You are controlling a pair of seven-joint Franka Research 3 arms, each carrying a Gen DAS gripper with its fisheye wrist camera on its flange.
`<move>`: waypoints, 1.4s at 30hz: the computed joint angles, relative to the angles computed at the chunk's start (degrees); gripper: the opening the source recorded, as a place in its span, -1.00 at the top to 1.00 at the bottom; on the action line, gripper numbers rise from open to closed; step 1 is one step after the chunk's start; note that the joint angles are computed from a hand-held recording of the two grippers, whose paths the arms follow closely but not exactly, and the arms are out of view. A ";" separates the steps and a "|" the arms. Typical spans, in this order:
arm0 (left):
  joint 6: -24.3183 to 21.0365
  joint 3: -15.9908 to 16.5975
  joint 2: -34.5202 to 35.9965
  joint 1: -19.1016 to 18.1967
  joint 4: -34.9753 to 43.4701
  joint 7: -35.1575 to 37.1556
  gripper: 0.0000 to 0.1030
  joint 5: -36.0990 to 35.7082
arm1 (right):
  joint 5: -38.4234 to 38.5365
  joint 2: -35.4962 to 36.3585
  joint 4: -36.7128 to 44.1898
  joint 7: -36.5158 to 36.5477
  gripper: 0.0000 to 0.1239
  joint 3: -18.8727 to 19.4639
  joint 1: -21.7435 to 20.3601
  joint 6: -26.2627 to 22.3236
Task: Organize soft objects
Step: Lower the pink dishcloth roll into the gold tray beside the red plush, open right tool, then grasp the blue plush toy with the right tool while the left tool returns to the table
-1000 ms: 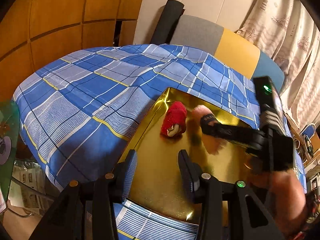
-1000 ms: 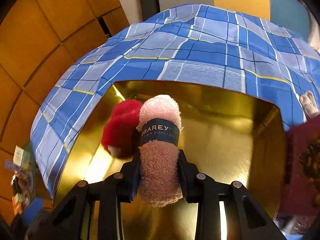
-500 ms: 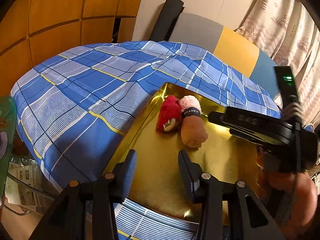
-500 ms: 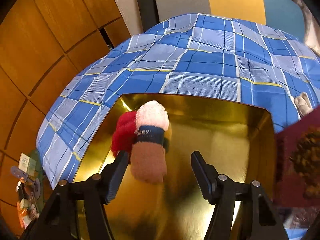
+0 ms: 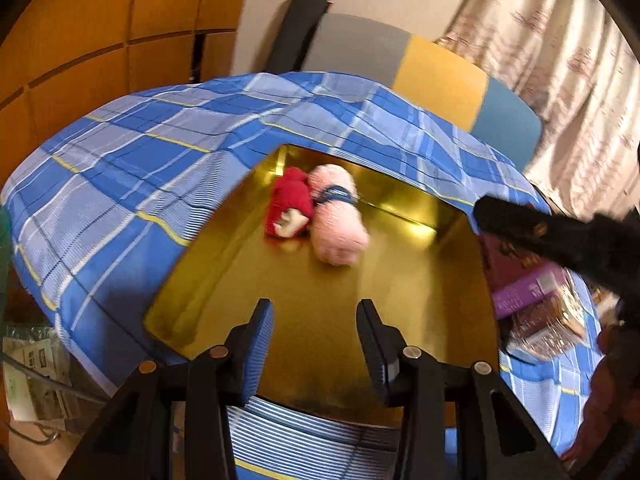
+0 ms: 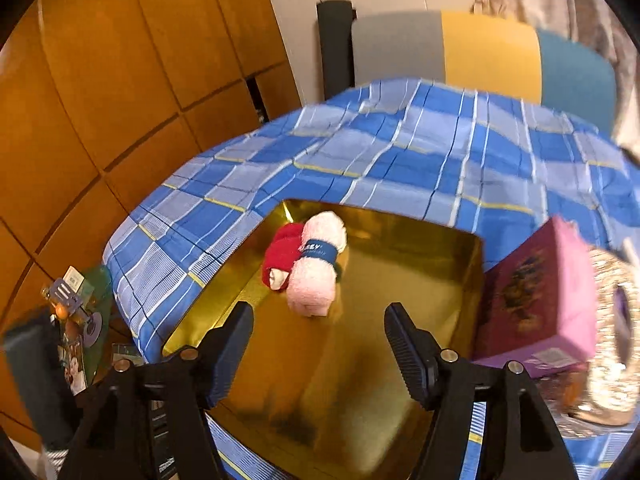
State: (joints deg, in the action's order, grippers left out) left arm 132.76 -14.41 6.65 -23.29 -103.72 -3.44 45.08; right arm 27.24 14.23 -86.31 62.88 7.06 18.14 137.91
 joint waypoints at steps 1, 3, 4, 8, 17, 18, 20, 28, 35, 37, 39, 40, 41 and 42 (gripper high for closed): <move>0.40 -0.22 0.60 -0.17 0.70 0.91 0.16 0.06 | 0.69 -0.89 -0.90 -0.79 -0.11 -0.02 -0.40 0.60; 0.76 -0.37 1.63 -0.76 1.96 1.84 0.16 0.65 | 1.78 -3.21 -3.39 -2.17 -0.11 -0.33 -1.09 2.31; 0.94 -0.31 1.86 -1.01 2.25 2.11 0.16 0.83 | 2.42 -4.30 -4.53 -3.01 -0.12 -0.51 -1.45 3.13; 3.09 -0.31 3.82 -2.18 4.09 3.91 0.16 0.73 | 4.33 -7.81 -8.13 -5.18 -0.13 -1.55 -2.69 4.99; 6.11 0.44 6.37 -6.00 7.40 4.70 0.16 4.53 | 10.25 -14.71 -16.17 -8.61 -0.21 -5.49 -6.65 10.32; 6.26 0.47 6.78 -6.27 7.93 4.94 0.16 4.52 | 9.60 -15.02 -16.81 -7.68 -0.22 -6.08 -7.28 11.11; 7.07 0.46 7.64 -6.87 9.00 5.69 0.16 4.44 | 7.00 -15.00 -17.36 -4.33 -0.23 -7.17 -8.69 12.04; 6.31 0.97 12.88 -9.77 15.28 10.49 0.16 0.84 | -3.34 -11.20 -16.54 9.39 -0.23 -11.08 -15.56 10.28; 4.55 1.31 18.85 -12.59 23.33 17.48 0.16 -4.53 | -6.73 -7.00 -15.58 11.08 -0.24 -11.86 -19.04 7.16; 3.96 1.66 20.23 -13.51 25.49 19.42 0.16 -5.77 | -9.10 -4.62 -13.62 12.45 -0.24 -12.19 -19.42 7.15; 3.02 1.87 22.08 -14.53 28.35 21.53 0.16 -7.02 | -8.24 -1.60 -9.94 12.32 -0.24 -12.00 -20.48 5.80; 2.86 2.15 22.52 -14.99 29.00 22.02 0.16 -7.42 | -8.07 -0.15 -8.06 12.74 -0.26 -11.99 -20.86 5.39; 2.22 2.23 23.51 -15.49 30.57 23.09 0.16 -7.99 | -7.98 1.52 -5.79 13.21 -0.31 -11.93 -21.18 4.93; 1.49 2.37 24.50 -16.04 32.20 24.13 0.16 -8.52 | -7.71 3.41 -3.15 13.51 -0.33 -11.75 -21.55 4.36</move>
